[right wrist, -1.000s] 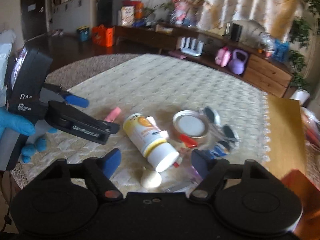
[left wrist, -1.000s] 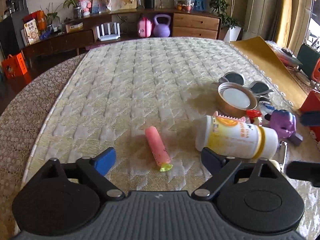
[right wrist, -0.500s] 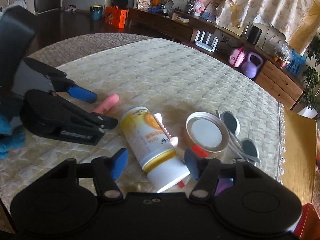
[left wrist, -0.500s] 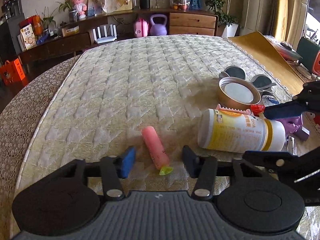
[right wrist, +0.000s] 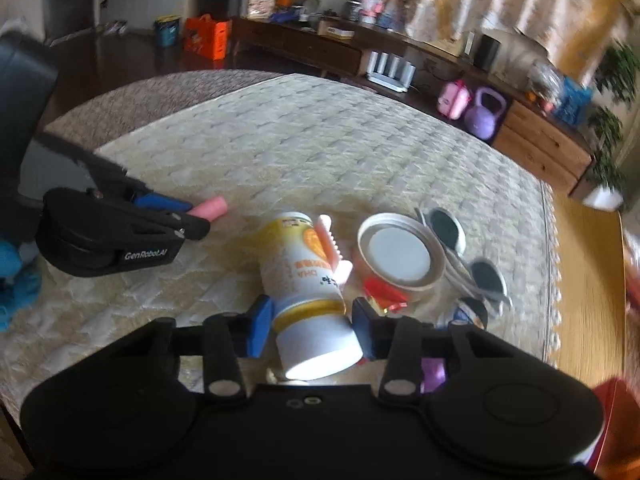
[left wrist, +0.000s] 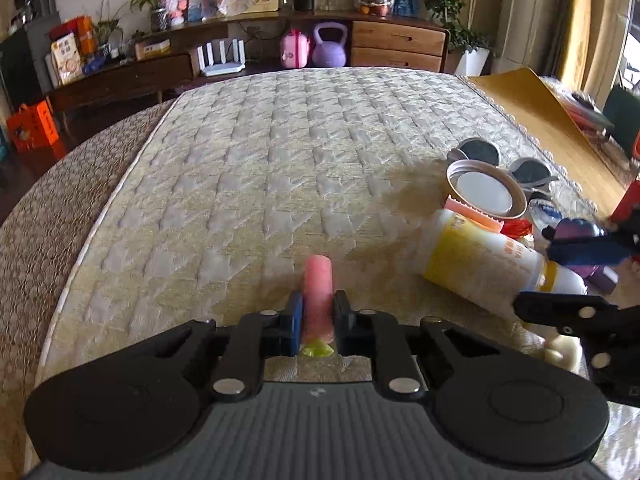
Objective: Organize rigid objects
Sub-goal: 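Grasp the pink marker with the left tool while the right tool grasps the white bottle, then carry the pink marker and white bottle with both tools into the red tin box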
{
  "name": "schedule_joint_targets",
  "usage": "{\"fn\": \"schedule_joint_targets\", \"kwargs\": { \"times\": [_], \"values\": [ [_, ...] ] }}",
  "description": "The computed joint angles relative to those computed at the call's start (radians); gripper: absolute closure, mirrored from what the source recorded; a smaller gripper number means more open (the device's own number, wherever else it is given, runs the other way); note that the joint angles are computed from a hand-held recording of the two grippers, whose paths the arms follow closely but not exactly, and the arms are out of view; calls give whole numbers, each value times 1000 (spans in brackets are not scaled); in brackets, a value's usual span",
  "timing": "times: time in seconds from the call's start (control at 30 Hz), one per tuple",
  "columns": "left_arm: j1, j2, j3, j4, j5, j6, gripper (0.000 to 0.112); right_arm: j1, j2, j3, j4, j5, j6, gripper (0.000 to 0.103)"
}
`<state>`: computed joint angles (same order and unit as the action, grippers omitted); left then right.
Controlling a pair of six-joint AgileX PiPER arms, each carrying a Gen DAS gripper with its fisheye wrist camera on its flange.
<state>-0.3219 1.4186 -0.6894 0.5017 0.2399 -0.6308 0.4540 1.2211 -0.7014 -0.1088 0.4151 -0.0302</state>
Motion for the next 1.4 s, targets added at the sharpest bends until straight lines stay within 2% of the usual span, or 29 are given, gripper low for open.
{"fn": "schedule_joint_targets", "kwargs": {
  "times": [0.13,0.2,0.23,0.3,0.4,0.43,0.47,0.5,0.57,0.63,0.7,0.9,1.0,1.07,1.17,1.27,1.4],
  "values": [
    [-2,-49,-1,-120,37,108,97,-49,-85,23,130,40,-72,63],
    [-19,-77,-3,-137,67,115,97,-82,-144,42,215,58,-141,76],
    [-30,-91,-5,-145,82,118,97,-89,-178,45,227,72,-142,102],
    [-64,-115,-6,-109,109,79,97,-88,-203,25,160,119,-90,103],
    [-106,-144,1,-61,141,18,97,-126,-204,22,231,162,-223,102],
    [-114,-154,5,-56,149,9,97,-160,-199,19,307,184,-305,95],
    [-124,-163,10,-36,158,-13,97,-196,-187,10,386,217,-387,83],
    [-127,-168,16,-28,162,-24,97,-212,-181,8,432,232,-429,78],
    [-116,-167,26,-37,158,-18,97,-195,-177,15,452,220,-431,51],
    [-100,-159,35,-67,151,5,97,-162,-151,13,454,196,-421,45],
    [-77,-145,43,-90,134,37,97,-109,-105,7,419,167,-369,45],
    [-38,-128,60,-184,94,149,97,-29,44,-21,430,107,-376,46],
    [-33,-121,69,-202,80,172,97,13,83,-33,361,83,-296,51],
    [-37,-121,75,-180,71,156,97,25,95,-38,344,83,-266,57],
    [-42,-121,74,-175,71,153,97,16,97,-39,355,85,-279,58],
    [-42,-129,66,-216,84,185,97,11,75,-31,318,90,-208,58],
    [-61,-153,46,-258,118,214,97,-45,-2,-1,358,115,-194,58]
  ]
}}
